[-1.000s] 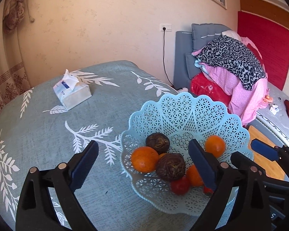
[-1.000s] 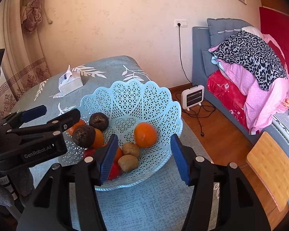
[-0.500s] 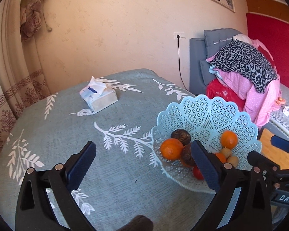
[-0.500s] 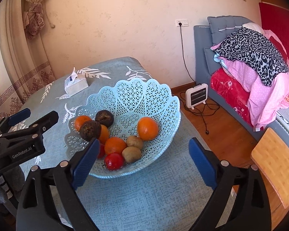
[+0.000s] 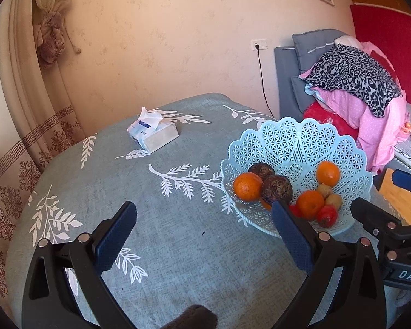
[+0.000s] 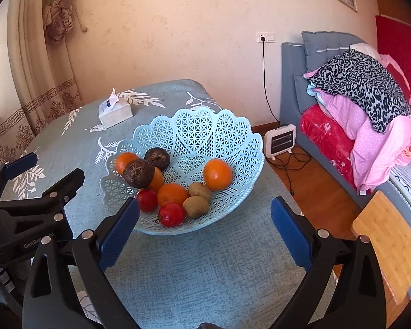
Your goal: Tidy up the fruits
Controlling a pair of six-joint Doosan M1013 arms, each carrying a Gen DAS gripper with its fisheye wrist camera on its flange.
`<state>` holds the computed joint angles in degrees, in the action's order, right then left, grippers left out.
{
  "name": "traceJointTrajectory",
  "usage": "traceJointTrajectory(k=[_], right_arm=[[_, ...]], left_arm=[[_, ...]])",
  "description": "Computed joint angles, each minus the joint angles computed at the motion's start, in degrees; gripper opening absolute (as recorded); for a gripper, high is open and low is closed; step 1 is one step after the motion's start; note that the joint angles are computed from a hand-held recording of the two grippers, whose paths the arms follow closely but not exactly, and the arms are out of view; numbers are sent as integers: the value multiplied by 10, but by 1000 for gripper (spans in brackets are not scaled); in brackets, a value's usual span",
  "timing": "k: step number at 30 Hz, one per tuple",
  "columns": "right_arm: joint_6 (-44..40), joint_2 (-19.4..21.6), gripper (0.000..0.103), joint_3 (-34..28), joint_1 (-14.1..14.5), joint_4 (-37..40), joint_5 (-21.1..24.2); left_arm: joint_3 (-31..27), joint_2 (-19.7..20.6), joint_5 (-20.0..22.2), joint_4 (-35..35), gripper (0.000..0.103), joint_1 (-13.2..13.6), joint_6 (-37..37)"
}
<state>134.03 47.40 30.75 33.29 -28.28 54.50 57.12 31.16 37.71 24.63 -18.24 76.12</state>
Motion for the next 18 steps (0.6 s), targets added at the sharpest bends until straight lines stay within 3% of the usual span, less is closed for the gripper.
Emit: traceJointTrajectory(k=[18], right_arm=[[-28, 18, 100, -30, 8, -22, 27]], left_arm=[[21, -11, 1, 16, 98, 0, -26]])
